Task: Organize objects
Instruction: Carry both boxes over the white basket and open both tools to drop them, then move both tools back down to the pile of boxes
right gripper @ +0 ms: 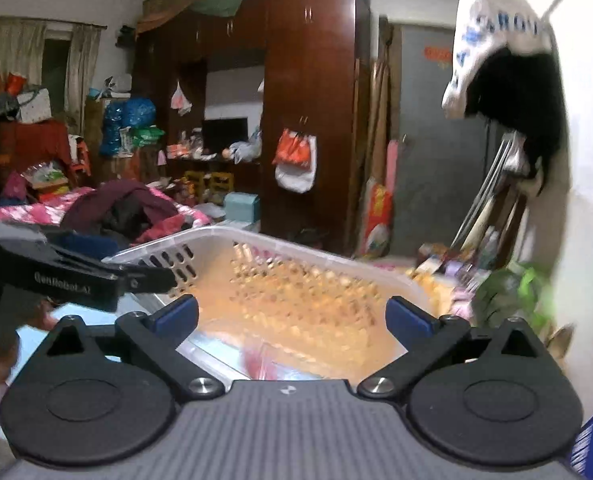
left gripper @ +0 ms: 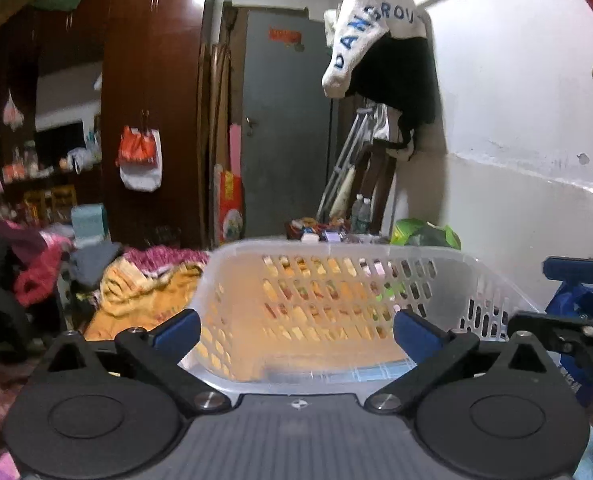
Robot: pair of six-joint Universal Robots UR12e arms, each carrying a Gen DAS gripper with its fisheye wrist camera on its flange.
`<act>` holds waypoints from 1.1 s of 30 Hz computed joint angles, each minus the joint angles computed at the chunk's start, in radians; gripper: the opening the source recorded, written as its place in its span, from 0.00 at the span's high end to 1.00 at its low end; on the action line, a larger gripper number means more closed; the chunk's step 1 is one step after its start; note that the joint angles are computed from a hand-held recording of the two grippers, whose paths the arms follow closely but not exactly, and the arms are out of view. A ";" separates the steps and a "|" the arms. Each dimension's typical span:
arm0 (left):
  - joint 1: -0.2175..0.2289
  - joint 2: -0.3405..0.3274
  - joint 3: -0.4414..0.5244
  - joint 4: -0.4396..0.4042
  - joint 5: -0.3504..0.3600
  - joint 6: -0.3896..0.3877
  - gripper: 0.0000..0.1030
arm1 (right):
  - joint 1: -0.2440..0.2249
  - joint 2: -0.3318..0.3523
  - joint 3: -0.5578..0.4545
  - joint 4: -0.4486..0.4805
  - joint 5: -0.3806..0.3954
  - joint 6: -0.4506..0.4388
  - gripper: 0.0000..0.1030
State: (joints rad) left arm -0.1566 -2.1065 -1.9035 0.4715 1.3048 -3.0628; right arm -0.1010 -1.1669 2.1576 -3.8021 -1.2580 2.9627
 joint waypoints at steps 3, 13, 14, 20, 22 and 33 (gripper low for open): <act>-0.003 0.034 -0.004 -0.028 0.023 0.037 0.00 | -0.017 -0.020 0.017 -0.004 0.048 0.010 0.00; 0.005 0.074 0.121 -0.222 0.131 0.139 0.00 | -0.058 -0.103 0.078 0.045 0.065 0.020 0.00; 0.002 0.071 0.135 -0.221 0.143 0.160 0.00 | -0.063 -0.101 0.091 0.012 0.063 0.027 0.00; 0.047 0.104 0.019 -0.143 -0.003 0.072 0.00 | -0.056 -0.084 0.177 -0.056 0.017 0.029 0.00; 0.064 0.121 -0.089 -0.057 -0.050 0.056 0.00 | -0.059 -0.058 0.217 -0.128 0.017 0.035 0.00; 0.078 0.051 -0.447 0.387 -0.156 0.024 0.10 | -0.100 0.034 0.339 -0.320 0.196 0.146 0.24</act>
